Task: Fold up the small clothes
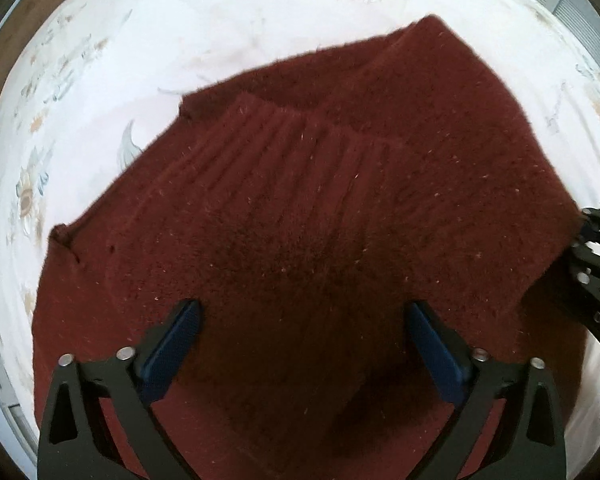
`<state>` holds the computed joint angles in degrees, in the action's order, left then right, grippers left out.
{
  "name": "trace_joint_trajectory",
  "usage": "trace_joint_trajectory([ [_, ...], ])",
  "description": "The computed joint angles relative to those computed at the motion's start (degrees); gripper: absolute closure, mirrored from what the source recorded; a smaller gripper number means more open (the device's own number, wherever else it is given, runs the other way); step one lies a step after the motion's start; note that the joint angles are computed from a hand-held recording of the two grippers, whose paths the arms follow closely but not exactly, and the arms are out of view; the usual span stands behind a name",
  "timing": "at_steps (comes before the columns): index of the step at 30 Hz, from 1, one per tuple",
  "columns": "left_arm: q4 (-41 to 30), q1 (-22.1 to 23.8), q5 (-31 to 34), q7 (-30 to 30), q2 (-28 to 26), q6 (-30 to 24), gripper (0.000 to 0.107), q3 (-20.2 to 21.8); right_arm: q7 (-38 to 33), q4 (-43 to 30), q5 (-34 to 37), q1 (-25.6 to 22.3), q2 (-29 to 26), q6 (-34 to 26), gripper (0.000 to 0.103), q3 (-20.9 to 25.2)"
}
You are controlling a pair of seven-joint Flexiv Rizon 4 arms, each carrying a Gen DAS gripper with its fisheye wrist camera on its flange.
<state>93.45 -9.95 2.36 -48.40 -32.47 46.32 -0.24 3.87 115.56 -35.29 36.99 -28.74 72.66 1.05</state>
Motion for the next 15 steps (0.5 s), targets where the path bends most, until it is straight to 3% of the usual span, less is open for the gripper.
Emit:
trace_joint_trajectory([
  [1, -0.4, 0.0, -0.1, -0.6, -0.3, 0.1, 0.023, 0.1, 0.1, -0.1, -0.1, 0.1, -0.2, 0.1, 0.085, -0.1],
  [3, -0.5, 0.4, -0.5, -0.8, -0.3, 1.6, 0.059, 0.0, 0.3, -0.1, -0.3, 0.2, -0.2, 0.2, 0.085, -0.2],
  [4, -0.6, 0.6, -0.5, -0.7, -0.2, 2.5, 0.069, 0.1, 0.4, -0.1, -0.4, 0.3, -0.3, 0.4, 0.085, -0.4],
  [5, -0.8, 0.9, -0.6, -0.6, -0.2, 3.2, 0.091, 0.1, 0.6, 0.0, -0.5, 0.4, -0.4, 0.4, 0.085, -0.4],
  [9, -0.1, 4.0, -4.9, 0.6, 1.0, 5.3, 0.093, -1.1, 1.9, 0.0, -1.2, 0.9, -0.5, 0.8, 0.084, -1.3],
  [15, 3.2, 10.9, -14.4, 4.4, 3.6, 4.0, 0.093, -2.2, 3.5, 0.7, -2.3, 1.1, 0.1, 0.7, 0.084, -1.5],
])
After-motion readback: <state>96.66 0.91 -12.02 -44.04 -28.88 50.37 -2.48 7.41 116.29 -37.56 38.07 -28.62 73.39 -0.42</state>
